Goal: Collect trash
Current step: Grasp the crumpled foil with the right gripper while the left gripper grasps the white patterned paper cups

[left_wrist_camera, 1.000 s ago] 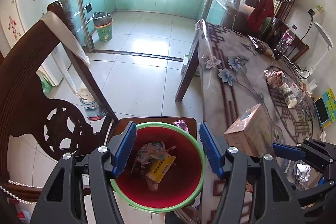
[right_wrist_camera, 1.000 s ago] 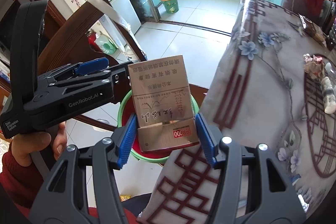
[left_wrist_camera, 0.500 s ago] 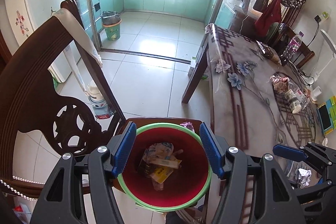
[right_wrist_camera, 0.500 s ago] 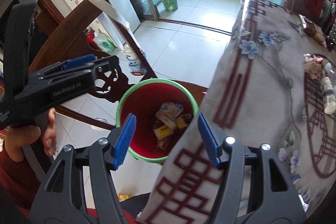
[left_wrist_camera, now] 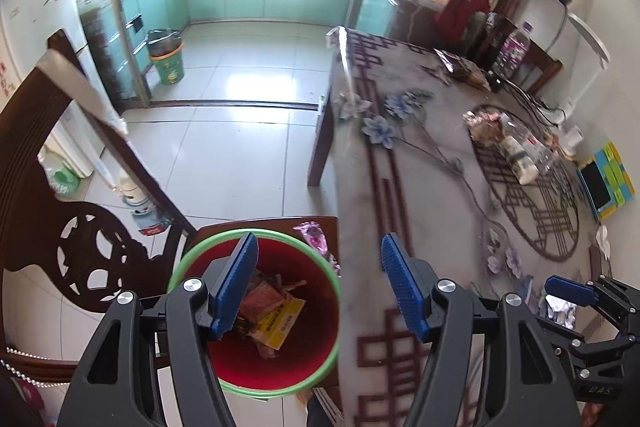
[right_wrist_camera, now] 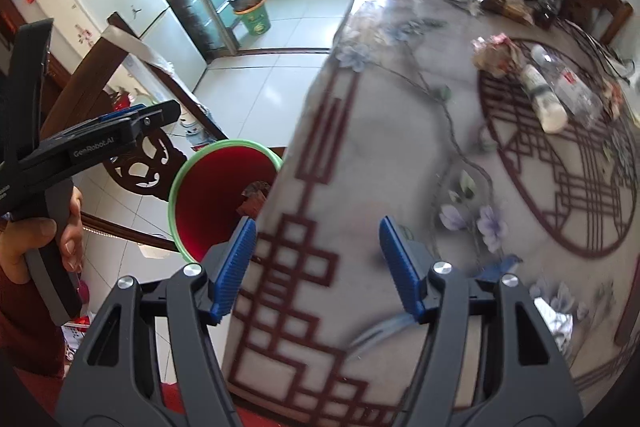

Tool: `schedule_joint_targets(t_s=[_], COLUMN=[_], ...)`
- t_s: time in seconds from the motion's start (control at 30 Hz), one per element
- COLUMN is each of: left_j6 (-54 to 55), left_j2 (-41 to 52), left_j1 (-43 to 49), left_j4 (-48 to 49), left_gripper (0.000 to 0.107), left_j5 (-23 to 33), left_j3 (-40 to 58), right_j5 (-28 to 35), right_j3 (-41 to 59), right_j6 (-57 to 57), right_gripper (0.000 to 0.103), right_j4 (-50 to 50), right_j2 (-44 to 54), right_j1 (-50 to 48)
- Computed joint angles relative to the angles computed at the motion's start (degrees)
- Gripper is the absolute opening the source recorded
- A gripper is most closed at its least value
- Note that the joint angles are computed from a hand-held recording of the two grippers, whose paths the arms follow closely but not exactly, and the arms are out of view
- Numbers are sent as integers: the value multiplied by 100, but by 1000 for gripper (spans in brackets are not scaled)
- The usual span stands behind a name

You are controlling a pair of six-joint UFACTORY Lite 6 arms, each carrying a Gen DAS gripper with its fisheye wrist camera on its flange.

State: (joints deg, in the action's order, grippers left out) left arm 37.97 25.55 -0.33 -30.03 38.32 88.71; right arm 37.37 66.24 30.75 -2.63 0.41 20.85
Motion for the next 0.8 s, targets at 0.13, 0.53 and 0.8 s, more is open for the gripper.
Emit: schedule_joint_targets(t_s=[0.13,0.53,0.8], left_j6=[-5,74,-875], left_j2=[-262,-666,-493], left_j1=[-405,-1374,-2258], left_j4=[145,-91,353], left_gripper=[64,65,65], left_j5=[-105,-177,-371], left_j3=[-445,-1299,-1181], right_j5=[-100,921,816], right_j3=[-796,-3275,-4149], right_j6=[105,-383,-2605], right_gripper=[62,62,64], right_j4=[105,-222,366], right_j2=[-576,-3251,-3585], right_j1=[-172,-2561,-4886])
